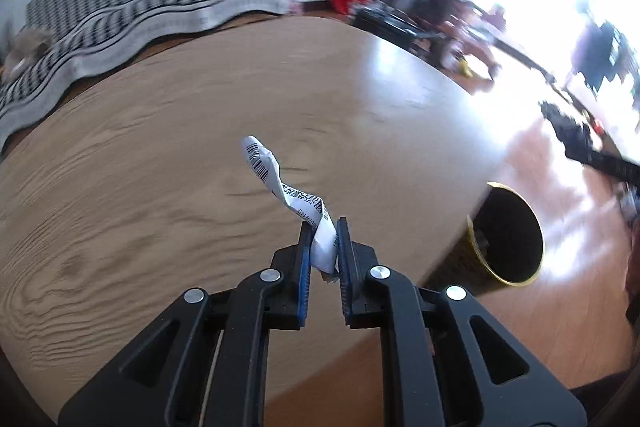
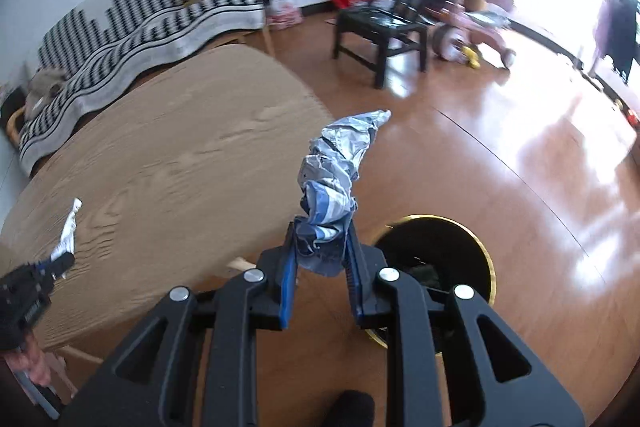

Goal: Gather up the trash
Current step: 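Carry the paper strip and foil wrapper over the black bin, then open both tools to drop the strip and foil into the bin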

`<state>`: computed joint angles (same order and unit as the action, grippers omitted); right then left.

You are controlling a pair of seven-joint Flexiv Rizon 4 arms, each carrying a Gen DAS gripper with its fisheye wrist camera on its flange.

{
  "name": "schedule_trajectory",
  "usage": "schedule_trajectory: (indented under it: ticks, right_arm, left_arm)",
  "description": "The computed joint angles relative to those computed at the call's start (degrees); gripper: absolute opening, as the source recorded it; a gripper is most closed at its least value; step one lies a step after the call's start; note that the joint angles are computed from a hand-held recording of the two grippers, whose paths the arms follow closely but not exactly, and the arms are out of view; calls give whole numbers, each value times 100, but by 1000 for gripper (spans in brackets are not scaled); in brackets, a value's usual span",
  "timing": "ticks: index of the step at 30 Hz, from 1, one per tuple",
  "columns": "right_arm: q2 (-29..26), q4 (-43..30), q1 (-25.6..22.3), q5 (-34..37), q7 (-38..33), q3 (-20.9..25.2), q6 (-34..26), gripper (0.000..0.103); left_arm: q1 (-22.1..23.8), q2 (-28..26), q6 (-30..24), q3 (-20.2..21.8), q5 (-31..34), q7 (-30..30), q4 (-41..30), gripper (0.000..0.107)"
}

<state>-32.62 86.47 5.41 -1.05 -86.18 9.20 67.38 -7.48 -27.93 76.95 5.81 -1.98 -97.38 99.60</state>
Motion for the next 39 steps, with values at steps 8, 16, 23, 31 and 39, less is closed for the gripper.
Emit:
schedule_trajectory:
  ticks: [8,16,23,31,39]
  right_arm:
    - [-162,-196,-557,314,143,-122,-339,22]
    - [-210,-361,-846,669,89,-23,-623,22]
    - [-357,-593,-837,748,142,-100,-791,22]
    - [-420,-684,-828,729,222,-141,-778,22]
    - [-422,-588,-825,687,411,-191,-674,22]
  left_arm:
    - [-335,-799,-258,-692,-283,447,-1039,11]
    - [-795,-1680,-787,-889,-626,572,-2274,11]
    - [-931,-2090,-1105,-977,-833,551,-2922,12]
    - [-1023,-2517,-1560,-886,-802,385,-3634,12]
    - [-1072,-2756,-1849,-856,-714,238,-3998,12]
